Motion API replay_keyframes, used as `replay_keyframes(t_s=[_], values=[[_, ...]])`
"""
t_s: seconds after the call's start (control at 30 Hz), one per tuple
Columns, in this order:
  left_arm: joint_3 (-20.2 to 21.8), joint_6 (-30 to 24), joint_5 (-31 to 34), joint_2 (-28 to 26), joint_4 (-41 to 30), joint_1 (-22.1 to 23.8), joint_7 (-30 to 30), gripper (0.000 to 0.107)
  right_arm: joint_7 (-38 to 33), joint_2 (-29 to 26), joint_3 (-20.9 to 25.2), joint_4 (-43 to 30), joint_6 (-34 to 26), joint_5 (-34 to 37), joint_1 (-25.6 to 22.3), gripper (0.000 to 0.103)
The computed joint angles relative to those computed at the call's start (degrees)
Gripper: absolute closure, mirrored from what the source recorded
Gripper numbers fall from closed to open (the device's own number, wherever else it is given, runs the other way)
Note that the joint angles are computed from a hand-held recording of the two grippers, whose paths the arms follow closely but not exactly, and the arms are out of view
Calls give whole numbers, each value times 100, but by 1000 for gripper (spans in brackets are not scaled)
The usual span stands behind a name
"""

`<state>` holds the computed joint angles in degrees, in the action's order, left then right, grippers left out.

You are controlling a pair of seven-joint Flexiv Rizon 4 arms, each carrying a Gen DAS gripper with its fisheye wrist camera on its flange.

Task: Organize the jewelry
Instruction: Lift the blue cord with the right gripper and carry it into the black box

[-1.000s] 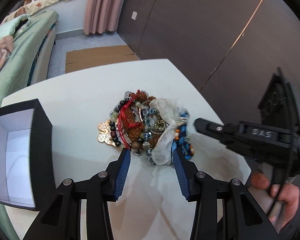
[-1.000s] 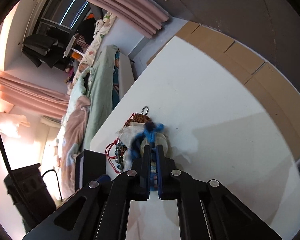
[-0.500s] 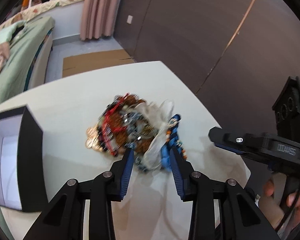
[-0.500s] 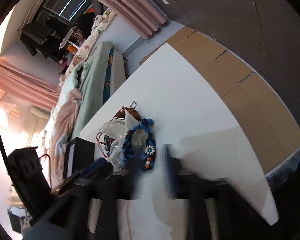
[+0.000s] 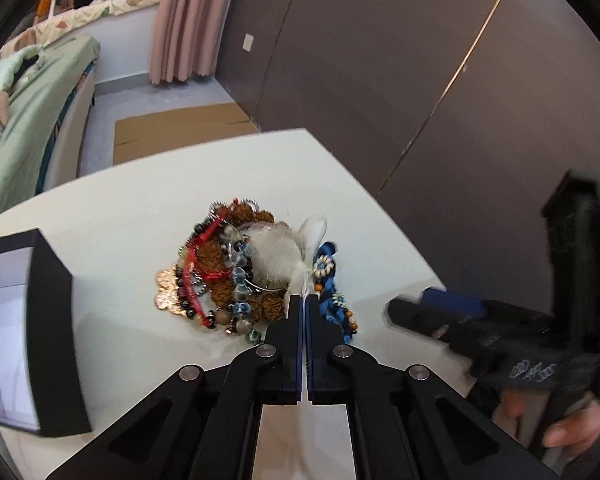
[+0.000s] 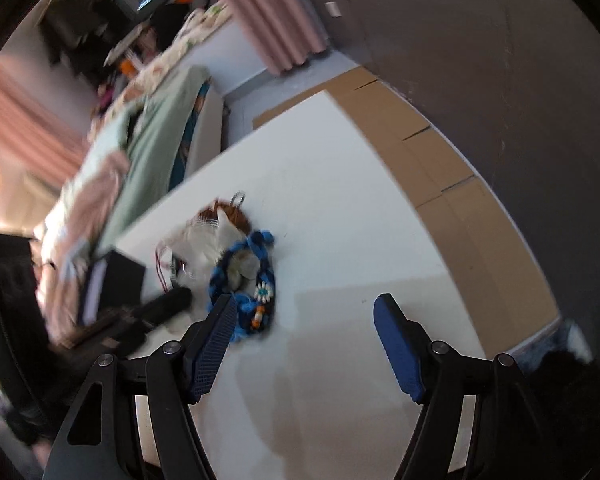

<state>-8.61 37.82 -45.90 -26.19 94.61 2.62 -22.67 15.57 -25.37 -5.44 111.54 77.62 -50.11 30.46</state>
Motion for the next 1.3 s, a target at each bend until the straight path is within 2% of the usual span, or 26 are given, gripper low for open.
replay_keyframes(t_s=[0.07, 0.3, 0.43, 0.53, 0.6, 0.7, 0.73, 0.8, 0.9, 1.17, 1.3], values=[[1, -59, -81, 54, 4, 50, 15, 107, -619, -135, 279, -195, -93, 229, -136, 32], [48, -109, -431, 208, 42, 187, 132, 107, -1790, -302, 542, -520, -395, 817, -87, 32], [105, -169, -600, 272, 32, 273, 180, 107, -2339, -447, 647, -863, -882, 1126, 9, 32], [150, -224, -697, 313, 9, 344, 201, 107, -2811, -614, 792, -1235, -1462, 1473, 8, 32], [174, -241, -739, 332, -2, 373, 204, 107, -3062, -709, 823, -1447, -1828, 1620, 42, 35], [219, -281, -843, 400, 30, 449, 256, 107, -3225, -760, 715, -1660, -2408, 1508, 222, 56], [235, -287, -871, 414, 31, 470, 272, 107, -3273, -756, 722, -1696, -2516, 1509, 238, 66], [266, -296, -946, 460, 60, 516, 317, 107, -3196, -676, 763, -1554, -2207, 1586, 163, 68], [301, -343, -1022, 466, 27, 583, 337, 107, -2856, -505, 648, -1287, -1801, 1456, 193, 81], [344, -295, -1134, 311, -261, 768, 261, 107, -1484, -164, 224, -685, -598, 625, 409, 81], [296, -234, -1133, 149, -495, 860, 131, 107, -1176, -214, 153, -759, -265, 467, 404, 82]])
